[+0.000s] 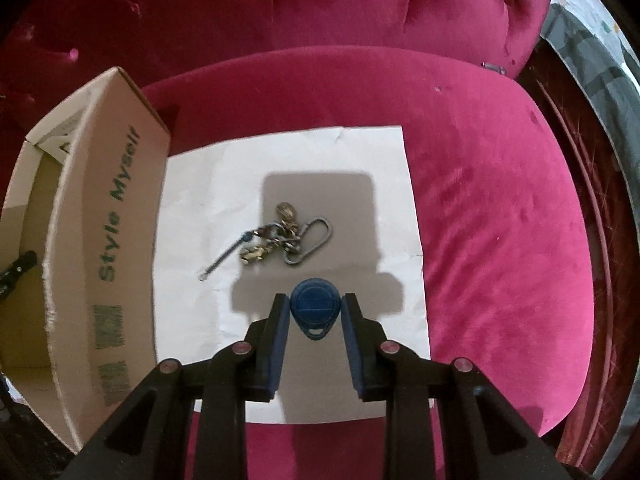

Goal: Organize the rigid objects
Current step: 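Carry the blue fob over the box with the right tool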

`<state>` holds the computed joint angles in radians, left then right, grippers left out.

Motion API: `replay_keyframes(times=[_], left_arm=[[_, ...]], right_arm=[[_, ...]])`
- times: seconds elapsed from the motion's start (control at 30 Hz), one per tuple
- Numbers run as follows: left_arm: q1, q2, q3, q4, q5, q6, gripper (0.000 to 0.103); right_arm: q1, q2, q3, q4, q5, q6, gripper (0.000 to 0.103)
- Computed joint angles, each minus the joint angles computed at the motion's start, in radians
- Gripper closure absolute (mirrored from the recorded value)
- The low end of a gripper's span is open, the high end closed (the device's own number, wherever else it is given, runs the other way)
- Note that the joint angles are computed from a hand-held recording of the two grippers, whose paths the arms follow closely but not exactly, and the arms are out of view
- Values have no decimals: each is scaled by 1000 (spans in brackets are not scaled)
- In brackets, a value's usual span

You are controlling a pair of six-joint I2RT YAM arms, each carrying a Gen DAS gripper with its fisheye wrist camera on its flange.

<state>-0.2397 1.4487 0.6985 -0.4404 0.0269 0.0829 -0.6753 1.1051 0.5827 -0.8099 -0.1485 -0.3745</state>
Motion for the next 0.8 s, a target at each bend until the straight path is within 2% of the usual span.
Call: replay_keyframes(times=[0.3,0.43,0.8], left_arm=[[-3,2,-2,4,-2,1,88],[-4,3,-1,4,-4,1,88],[-2,2,-3,5,-2,1,88]], right_arm=[[74,-92,85,-139,3,53,75],[113,-95,118,-158,10,80,75],[317,-120,231,-265,53,225,75]])
